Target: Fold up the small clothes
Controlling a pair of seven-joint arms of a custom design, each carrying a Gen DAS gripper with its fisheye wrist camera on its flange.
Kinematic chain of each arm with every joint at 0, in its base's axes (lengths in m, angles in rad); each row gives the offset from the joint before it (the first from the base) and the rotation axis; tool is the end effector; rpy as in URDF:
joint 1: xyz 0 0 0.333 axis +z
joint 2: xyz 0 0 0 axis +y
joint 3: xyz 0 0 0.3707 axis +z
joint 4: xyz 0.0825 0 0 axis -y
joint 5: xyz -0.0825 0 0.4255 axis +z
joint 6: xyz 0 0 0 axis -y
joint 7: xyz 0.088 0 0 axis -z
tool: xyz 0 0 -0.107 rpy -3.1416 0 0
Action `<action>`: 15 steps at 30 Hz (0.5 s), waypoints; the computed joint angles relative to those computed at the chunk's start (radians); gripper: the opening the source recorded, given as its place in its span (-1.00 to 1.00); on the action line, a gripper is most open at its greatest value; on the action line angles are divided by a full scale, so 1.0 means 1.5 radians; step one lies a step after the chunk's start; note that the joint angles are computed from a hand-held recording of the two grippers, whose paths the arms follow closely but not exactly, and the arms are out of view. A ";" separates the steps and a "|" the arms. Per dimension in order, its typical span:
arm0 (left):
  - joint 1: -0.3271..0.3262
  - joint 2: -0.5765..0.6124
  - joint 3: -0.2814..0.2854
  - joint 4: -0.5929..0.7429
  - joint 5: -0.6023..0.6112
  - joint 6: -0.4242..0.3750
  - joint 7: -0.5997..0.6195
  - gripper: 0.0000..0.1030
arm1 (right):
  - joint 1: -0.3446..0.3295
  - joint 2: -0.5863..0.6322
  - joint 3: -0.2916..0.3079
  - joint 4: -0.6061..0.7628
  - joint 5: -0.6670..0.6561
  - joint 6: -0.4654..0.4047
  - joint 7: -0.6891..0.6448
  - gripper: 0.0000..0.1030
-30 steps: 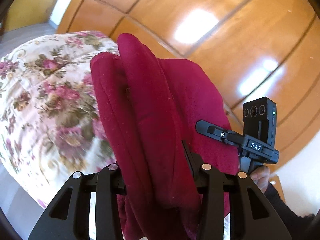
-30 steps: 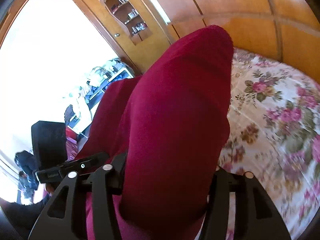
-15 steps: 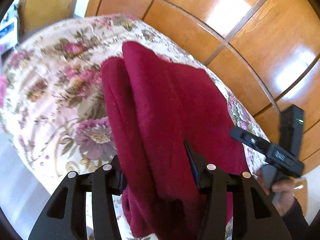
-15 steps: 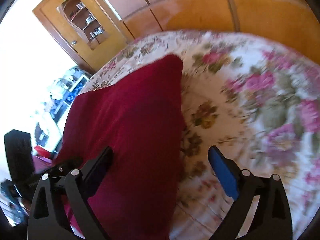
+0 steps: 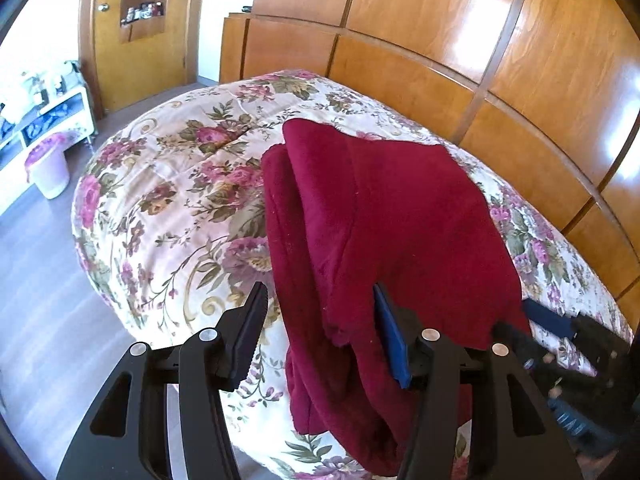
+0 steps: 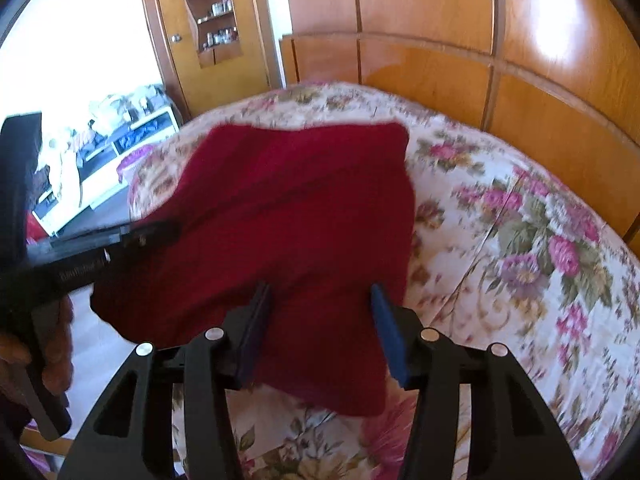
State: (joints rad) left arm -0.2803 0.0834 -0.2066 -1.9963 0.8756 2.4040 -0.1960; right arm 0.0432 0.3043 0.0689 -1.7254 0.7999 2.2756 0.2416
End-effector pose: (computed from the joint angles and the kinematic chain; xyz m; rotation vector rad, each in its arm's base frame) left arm 0.5725 -0.2936 0.4901 -2.3049 1.0557 -0.6765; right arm 0.7165 0.0932 0.4726 -2.3179 0.7125 -0.1321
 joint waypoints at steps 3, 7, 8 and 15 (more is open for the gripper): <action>-0.003 0.004 -0.001 0.001 -0.007 -0.007 -0.006 0.02 | 0.009 -0.006 0.001 -0.029 -0.007 0.040 -0.005 -0.02; -0.006 0.003 0.000 -0.002 0.000 -0.011 -0.017 0.03 | 0.012 -0.011 0.004 -0.045 0.000 0.068 -0.017 -0.01; -0.006 0.003 -0.001 -0.003 0.001 -0.013 -0.020 0.03 | 0.012 -0.013 0.004 -0.046 0.001 0.068 -0.015 -0.01; -0.015 0.000 -0.007 0.001 0.006 -0.044 -0.027 0.03 | 0.011 -0.024 0.001 -0.060 0.019 0.086 0.005 0.24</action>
State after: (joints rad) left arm -0.3027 0.0837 -0.2170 -1.9942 0.8853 2.3388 -0.2363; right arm 0.0597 0.2683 0.0698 -1.8161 0.8285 2.4050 0.2486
